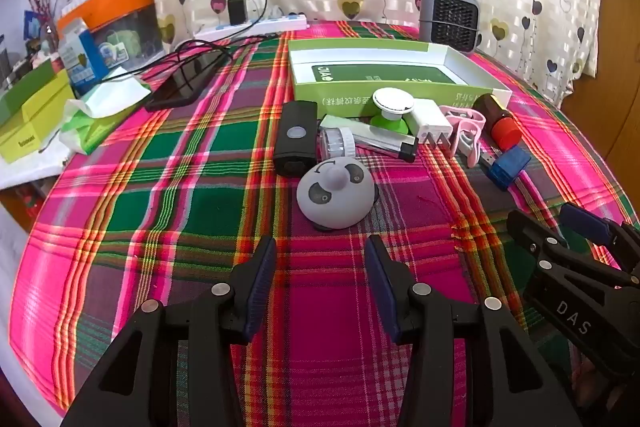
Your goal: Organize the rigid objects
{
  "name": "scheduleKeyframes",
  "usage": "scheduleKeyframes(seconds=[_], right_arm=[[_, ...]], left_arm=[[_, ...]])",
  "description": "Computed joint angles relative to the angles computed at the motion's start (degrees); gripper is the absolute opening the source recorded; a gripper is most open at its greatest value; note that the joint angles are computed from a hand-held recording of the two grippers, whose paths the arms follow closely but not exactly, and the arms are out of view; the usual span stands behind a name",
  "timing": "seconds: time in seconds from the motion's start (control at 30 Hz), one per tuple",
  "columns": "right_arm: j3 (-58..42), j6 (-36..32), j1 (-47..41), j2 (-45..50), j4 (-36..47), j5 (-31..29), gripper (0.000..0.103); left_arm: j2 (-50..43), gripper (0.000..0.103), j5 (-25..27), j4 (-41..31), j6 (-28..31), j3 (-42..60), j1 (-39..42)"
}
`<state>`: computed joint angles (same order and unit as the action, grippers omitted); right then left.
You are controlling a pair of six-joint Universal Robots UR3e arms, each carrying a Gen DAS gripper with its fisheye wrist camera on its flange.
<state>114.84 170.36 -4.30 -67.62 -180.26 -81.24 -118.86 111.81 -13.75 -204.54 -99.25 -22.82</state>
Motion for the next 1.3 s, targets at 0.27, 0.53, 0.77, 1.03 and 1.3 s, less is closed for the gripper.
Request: scheduleKeyframes(seconds=[0.27, 0.53, 0.77, 1.03, 1.3], right_arm=[[0.05, -0.32, -0.44, 0.18, -0.21, 0.53, 0.066], [-0.14, -0.3, -0.37, 0.23, 0.18, 0.98, 0.066], [0.12, -0.46, -0.6, 0.05, 0.19, 1.18, 0.066], [0.05, -0.61, -0.69, -0.01, 0.43, 1.3, 0.066], [-0.11, -0.56, -0.52, 0.01, 0.55, 1.23, 0.066]], left_arm=[[-0.17, 0.044, 0.42, 0.26, 0.15, 0.01, -0.18], [-0.12, 0.044, -0.06, 0.77, 0.73, -0.18, 0.11], [-0.67, 0.044, 0.81, -1.44, -0.25, 1.97, -0.99], [-0.57, 0.044, 0.76, -0.69, -0.14, 1.26, -0.83], [-0.45, 0.044, 0.63, -0.47, -0.02, 0.98, -0.66]])
